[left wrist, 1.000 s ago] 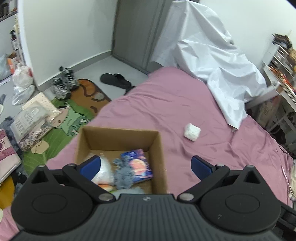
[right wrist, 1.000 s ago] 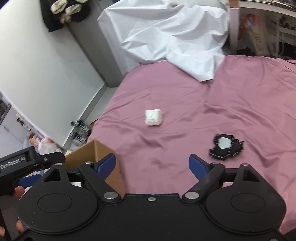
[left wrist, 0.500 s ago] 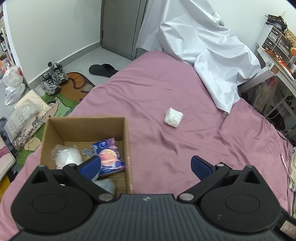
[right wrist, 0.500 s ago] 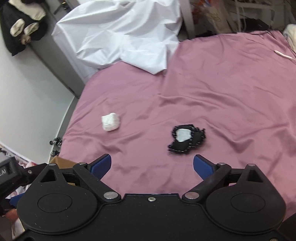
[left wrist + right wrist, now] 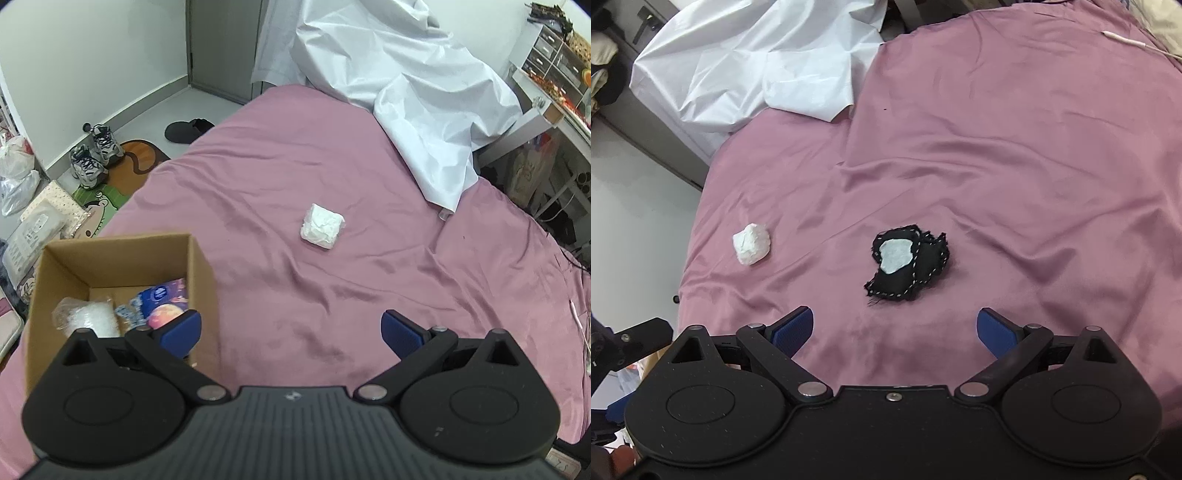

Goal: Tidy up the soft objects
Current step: 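Reach the right gripper to the black lace plush and grasp it, then grasp the white tissue bundle with the left gripper while the right holds the black plush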

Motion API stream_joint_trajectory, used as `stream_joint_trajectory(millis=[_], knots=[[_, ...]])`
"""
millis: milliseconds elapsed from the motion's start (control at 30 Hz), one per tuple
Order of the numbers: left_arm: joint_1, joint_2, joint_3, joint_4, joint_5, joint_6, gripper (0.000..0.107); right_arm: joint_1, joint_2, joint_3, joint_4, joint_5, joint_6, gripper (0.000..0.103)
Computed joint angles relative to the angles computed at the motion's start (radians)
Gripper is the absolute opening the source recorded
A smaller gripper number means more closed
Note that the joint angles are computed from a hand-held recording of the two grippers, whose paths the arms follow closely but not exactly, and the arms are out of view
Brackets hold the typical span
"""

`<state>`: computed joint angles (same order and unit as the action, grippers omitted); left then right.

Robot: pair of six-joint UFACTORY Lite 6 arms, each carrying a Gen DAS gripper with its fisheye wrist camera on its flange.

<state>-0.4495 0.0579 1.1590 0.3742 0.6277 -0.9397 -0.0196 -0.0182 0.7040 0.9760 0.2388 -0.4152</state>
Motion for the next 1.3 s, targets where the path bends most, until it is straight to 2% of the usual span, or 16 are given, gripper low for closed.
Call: stream_joint_trajectory(millis=[267, 400, 500, 600, 667, 700, 767, 1000, 1167, 1300], knots=[[0.001, 0.147, 0.104, 0.011, -0.008, -0.001, 0.103, -0.022, 0.111, 0.047, 0.199, -0.023, -0.198, 0.094], [0.014, 0.212, 0.156, -0.005, -0.007, 0.024, 0.103, -0.033, 0.145, 0.048, 0.427, -0.028, -0.432, 0.09], [0.022, 0.269, 0.205, -0.023, -0.002, 0.045, 0.103, -0.024, 0.155, 0.045, 0.575, -0.067, -0.58, 0.077], [0.022, 0.32, 0.252, -0.029, 0.0, 0.055, 0.103, -0.013, 0.171, 0.052, 0.696, -0.094, -0.704, 0.06], [0.021, 0.363, 0.291, -0.037, 0.002, 0.074, 0.103, -0.012, 0.179, 0.056, 0.785, -0.099, -0.803, 0.038], [0.023, 0.38, 0.306, -0.041, 0.002, 0.08, 0.103, -0.017, 0.181, 0.054, 0.835, -0.089, -0.856, 0.036], [0.026, 0.415, 0.335, -0.043, -0.003, 0.077, 0.103, -0.031, 0.178, 0.043, 0.953, -0.058, -0.973, 0.026], [0.041, 0.524, 0.453, -0.037, -0.004, 0.084, 0.102, -0.014, 0.146, 0.017, 1.366, -0.017, -1.392, 0.022], [0.049, 0.608, 0.546, 0.007, 0.002, 0.078, 0.102, -0.005, 0.164, 0.027, 1.459, -0.001, -1.495, 0.022], [0.055, 0.663, 0.585, 0.051, -0.008, 0.027, 0.1, -0.01, 0.205, 0.051, 1.455, 0.006, -1.489, 0.022]])
